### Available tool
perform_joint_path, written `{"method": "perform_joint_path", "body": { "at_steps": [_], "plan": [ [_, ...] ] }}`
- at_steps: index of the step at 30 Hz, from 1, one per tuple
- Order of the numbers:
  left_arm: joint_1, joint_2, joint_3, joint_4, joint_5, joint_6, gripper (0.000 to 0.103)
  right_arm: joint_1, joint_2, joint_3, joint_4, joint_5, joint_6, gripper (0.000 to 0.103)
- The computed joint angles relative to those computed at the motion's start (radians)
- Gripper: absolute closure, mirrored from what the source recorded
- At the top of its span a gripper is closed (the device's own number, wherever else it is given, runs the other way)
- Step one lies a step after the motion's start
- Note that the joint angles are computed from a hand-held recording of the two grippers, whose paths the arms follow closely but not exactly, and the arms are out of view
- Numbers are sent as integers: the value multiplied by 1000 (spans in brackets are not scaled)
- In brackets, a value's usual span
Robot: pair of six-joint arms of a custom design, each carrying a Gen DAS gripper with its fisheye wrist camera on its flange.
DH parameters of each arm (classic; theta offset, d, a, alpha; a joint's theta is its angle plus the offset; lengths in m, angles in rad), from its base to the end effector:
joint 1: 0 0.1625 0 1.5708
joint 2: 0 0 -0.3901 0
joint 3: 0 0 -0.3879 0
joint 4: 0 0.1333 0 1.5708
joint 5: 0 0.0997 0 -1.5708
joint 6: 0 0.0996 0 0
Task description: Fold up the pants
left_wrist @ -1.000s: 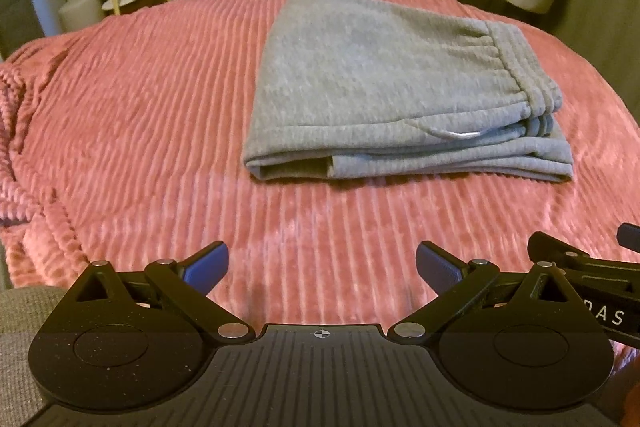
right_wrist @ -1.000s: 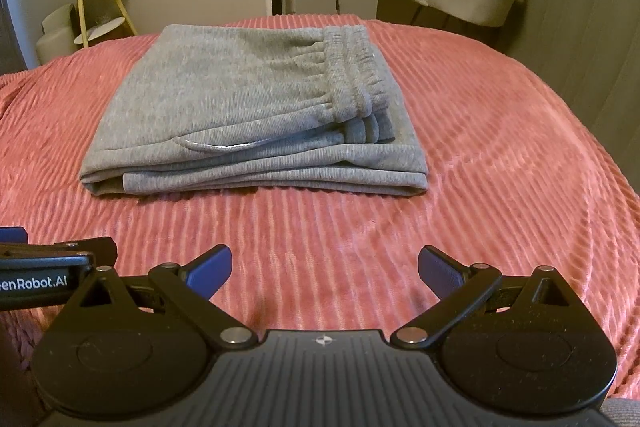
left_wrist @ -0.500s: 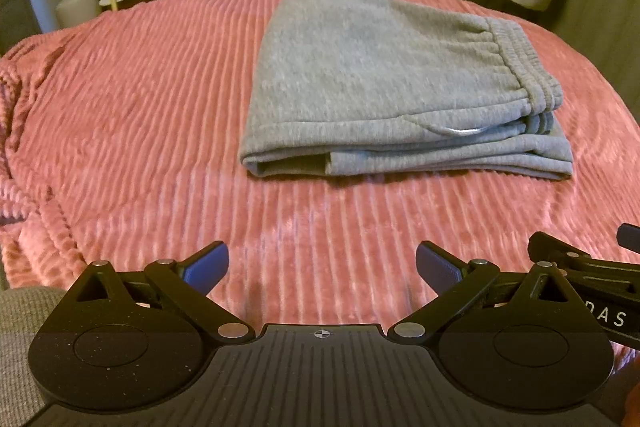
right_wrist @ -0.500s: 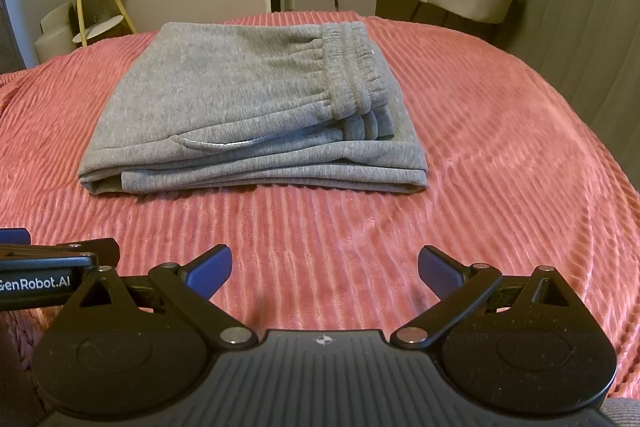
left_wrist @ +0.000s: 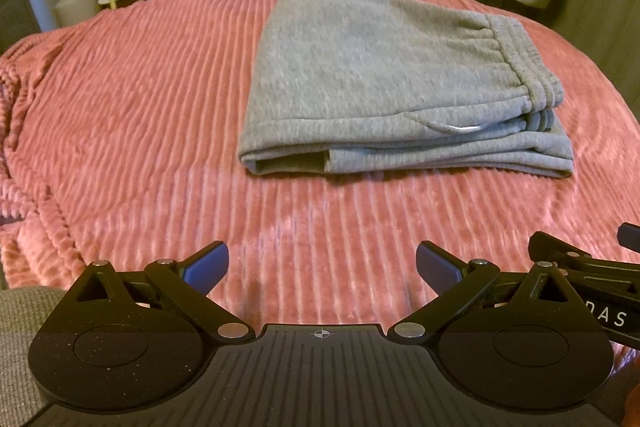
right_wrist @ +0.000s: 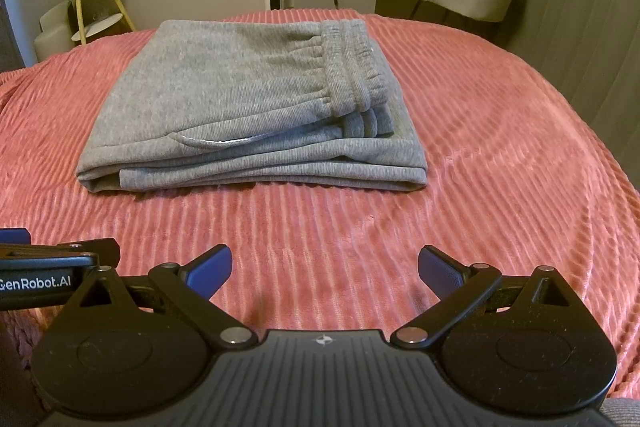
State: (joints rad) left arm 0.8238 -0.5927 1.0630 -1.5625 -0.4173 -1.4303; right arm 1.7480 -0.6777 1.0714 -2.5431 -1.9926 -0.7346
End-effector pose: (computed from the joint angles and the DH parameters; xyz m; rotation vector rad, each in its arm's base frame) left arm -0.3377 -0.6949 0.1229 -0.3784 2.0302 -0.9448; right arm 0.2313 -0.7665 0.2367 0.9676 -2.3390 0.5741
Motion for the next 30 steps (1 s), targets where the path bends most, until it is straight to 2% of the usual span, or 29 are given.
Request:
{"method": "perform_joint_path", "body": {
  "at_steps": [30],
  "plan": [
    [4, -6, 14, -33, -9, 18, 1, 2, -1, 10, -20, -11, -16, 3]
  ]
}}
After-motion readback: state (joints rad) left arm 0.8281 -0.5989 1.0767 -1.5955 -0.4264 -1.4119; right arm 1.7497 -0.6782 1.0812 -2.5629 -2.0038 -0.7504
